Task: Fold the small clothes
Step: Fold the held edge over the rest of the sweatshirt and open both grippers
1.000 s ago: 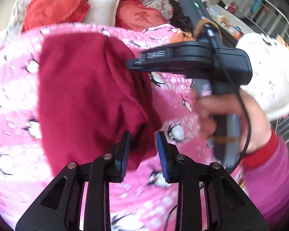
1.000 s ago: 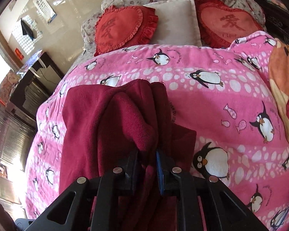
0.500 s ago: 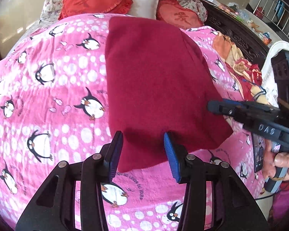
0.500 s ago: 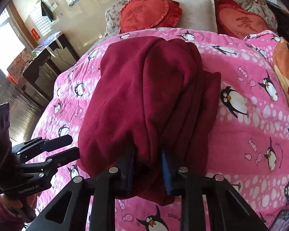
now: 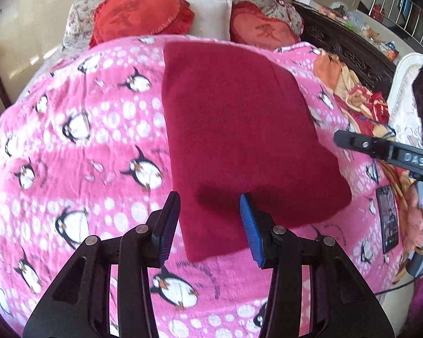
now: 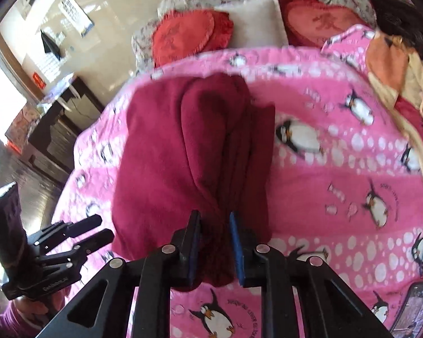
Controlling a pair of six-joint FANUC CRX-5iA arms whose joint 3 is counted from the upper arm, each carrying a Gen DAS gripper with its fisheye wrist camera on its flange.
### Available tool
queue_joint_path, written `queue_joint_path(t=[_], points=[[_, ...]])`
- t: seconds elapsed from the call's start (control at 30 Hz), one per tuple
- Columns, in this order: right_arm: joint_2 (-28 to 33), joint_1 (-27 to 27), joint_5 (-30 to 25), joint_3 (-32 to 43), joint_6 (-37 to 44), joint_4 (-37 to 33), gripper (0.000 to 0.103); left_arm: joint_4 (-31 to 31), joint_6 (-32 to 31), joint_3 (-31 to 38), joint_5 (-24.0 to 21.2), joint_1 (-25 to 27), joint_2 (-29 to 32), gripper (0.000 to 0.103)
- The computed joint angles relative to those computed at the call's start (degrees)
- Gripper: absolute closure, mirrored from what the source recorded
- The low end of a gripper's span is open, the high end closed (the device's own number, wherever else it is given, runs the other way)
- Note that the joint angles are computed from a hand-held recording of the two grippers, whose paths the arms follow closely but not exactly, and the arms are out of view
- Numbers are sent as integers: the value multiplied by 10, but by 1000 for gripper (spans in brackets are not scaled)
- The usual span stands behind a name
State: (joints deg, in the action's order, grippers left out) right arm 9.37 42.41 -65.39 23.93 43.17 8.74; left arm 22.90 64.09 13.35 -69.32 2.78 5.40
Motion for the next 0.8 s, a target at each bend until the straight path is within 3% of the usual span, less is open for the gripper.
queue_joint_path(t=[0.1,0.27,0.33,0.43,0.57,0.67,0.8], points=[[22,2,22,28,6,19,84,-10,28,23,13,-11,20,59],[95,-17,21,117,57,-13,84,-37,79,50,17,-29,49,59],[117,-22,16,131,57,4,84,-50,91,53,23,-36,52,54],[125,-37,33,113,32,22,85,-58,87,48,37,-44,51,46],[103,-48,74,60,9,21,96,-71,89,52,40,-51,56,40],[100,-43,83,49,7,35,96,-69,92,56,38,-49,60,38],[98,-46,54,75,12,5,92,-66,92,52,39,-47,58,38]])
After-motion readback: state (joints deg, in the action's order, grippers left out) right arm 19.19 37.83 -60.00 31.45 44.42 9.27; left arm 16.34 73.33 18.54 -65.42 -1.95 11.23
